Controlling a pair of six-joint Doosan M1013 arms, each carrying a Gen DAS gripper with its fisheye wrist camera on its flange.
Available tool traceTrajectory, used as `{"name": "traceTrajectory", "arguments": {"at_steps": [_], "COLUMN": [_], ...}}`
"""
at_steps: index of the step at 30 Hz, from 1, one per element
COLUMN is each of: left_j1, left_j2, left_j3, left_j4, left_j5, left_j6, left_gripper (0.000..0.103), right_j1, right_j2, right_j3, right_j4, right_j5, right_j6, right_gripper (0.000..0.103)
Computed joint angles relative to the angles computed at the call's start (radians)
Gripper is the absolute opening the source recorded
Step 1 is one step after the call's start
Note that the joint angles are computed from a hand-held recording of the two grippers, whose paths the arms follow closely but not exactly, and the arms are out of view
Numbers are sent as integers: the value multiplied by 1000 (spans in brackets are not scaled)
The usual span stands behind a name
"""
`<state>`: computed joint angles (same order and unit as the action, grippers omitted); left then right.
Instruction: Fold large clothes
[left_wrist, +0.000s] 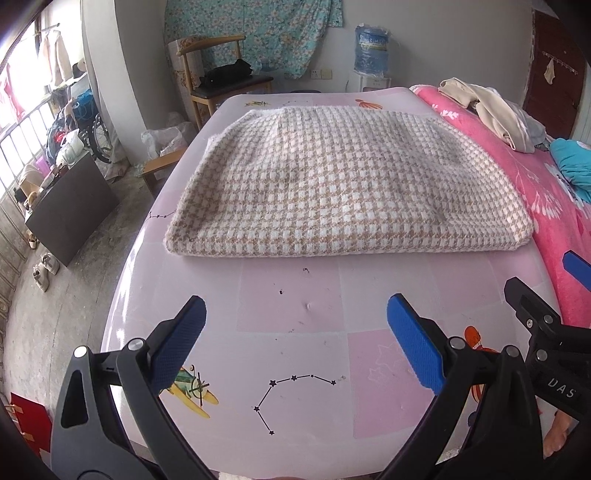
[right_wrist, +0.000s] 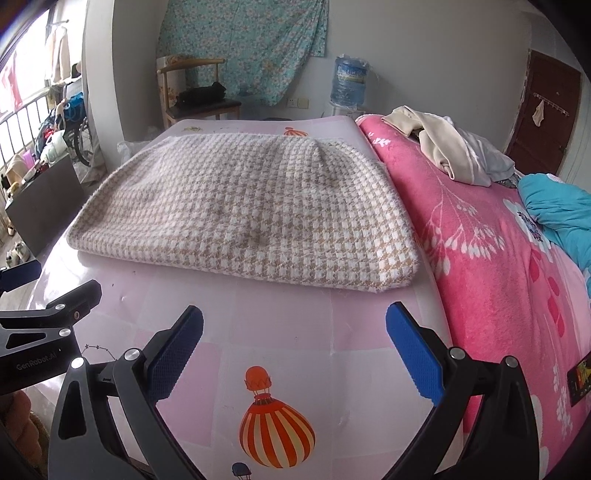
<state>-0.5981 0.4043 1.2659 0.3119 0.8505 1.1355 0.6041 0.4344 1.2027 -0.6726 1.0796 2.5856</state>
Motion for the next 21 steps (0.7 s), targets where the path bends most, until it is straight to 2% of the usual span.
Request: {"name": "traceTrajectory", "arguments": {"at_steps": [21], "left_j1": [1], "left_j2": [-7], "left_j3": [7], "left_j4": [-11], "left_j5": [-8], "left_j6": [-1], "left_gripper": [95], "right_j1": [2], "right_j2": [1], "right_j3": [-11], "right_j4": [4], "right_j5": [10], "right_j6": [-6], "right_gripper": [97]}}
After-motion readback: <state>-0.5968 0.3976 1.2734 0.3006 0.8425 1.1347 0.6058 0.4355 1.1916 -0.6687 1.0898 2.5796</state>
